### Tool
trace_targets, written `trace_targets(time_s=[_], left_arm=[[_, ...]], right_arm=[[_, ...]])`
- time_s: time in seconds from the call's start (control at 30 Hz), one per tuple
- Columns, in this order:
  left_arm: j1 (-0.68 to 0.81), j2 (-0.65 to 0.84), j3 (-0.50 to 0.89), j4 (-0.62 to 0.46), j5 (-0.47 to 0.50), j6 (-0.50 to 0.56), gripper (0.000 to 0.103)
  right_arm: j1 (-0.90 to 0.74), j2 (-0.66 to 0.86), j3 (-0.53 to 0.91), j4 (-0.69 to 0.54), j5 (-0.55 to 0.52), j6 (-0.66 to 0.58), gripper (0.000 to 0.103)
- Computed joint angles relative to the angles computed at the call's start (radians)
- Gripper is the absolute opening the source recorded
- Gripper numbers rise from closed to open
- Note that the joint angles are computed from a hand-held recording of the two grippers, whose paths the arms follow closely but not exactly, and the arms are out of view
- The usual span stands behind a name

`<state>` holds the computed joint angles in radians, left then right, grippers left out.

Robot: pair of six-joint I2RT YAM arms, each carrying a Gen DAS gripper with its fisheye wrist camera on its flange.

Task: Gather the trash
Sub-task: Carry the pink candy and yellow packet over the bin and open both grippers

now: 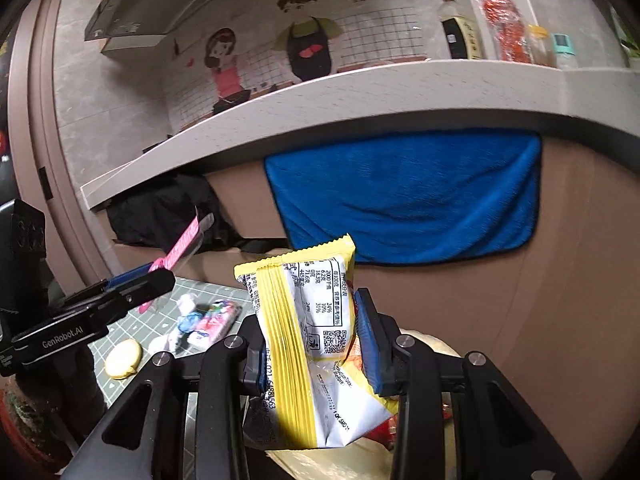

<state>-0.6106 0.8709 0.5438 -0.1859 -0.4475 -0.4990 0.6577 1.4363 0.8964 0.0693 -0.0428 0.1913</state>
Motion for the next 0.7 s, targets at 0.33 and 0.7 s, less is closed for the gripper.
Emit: trace_targets(time_s=[0.33, 0.7], left_arm=[[-0.003, 0.201, -0.058, 0.179, 0.080, -0.065, 0.052], [0.021, 0.355, -0.057, 0.271, 0.143, -0.076, 0.052]], right_arm=[[-0.058, 0.024, -0.073, 0.043, 0.002, 0.031, 0.033], [-0.106, 0.112, -0.106, 0.101, -0.041, 0.066, 0.033]])
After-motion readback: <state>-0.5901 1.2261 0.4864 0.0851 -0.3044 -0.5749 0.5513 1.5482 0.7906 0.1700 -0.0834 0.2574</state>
